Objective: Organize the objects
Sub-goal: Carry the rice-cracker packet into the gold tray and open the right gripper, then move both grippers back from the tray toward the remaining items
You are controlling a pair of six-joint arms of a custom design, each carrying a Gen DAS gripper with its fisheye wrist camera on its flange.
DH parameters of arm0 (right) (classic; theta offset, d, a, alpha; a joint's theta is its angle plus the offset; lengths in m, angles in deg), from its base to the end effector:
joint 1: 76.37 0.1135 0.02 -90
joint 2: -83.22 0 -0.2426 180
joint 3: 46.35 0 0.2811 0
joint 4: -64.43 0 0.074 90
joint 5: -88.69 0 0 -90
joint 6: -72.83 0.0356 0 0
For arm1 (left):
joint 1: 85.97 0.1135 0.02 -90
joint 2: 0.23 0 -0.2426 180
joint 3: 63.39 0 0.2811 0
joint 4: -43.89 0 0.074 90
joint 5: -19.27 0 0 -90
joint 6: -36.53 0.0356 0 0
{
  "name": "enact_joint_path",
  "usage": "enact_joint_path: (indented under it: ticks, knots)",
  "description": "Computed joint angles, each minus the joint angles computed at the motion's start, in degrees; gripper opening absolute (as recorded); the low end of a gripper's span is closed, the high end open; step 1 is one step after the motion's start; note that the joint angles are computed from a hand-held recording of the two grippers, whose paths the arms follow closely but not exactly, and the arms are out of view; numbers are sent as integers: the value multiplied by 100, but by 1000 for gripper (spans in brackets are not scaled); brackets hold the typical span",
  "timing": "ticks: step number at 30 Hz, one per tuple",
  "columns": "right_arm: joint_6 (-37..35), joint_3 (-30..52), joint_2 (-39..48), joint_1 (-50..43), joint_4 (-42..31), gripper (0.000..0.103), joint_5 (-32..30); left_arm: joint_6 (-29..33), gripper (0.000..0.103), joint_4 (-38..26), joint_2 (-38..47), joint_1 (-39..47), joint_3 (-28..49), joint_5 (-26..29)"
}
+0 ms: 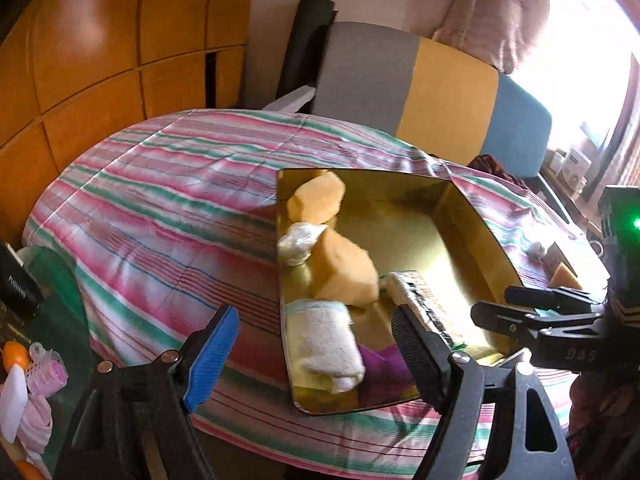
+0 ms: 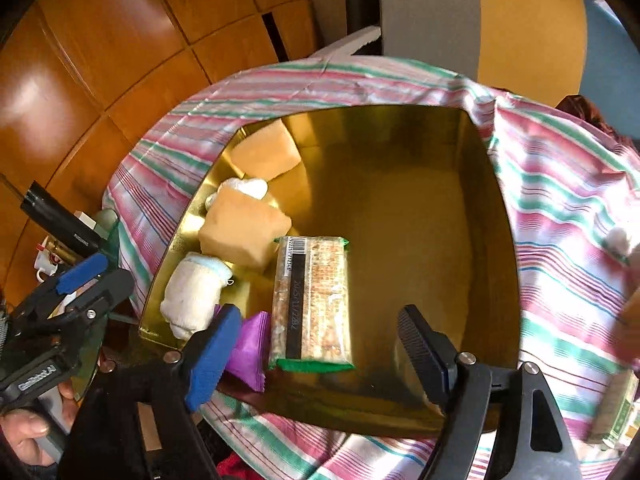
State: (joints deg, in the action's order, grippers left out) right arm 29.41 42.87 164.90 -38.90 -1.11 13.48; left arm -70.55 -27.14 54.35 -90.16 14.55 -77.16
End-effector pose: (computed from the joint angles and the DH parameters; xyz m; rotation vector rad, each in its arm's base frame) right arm 0.2603 0.1881 0.2985 0.2969 2.5328 0.2435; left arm 0.2108 -0.0114 0.3418 -0.3207 2.3747 -0.0389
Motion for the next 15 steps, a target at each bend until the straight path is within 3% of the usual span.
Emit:
enact_joint_path:
  ticks: [8, 15]
  knots:
    - [308, -657, -1324, -2, -662, 84, 712, -28, 80, -5, 302, -611, 294, -295]
    - [486, -1229, -3022, -637, -2015, 87, 1320, -6, 80, 29, 740, -1216, 634, -478]
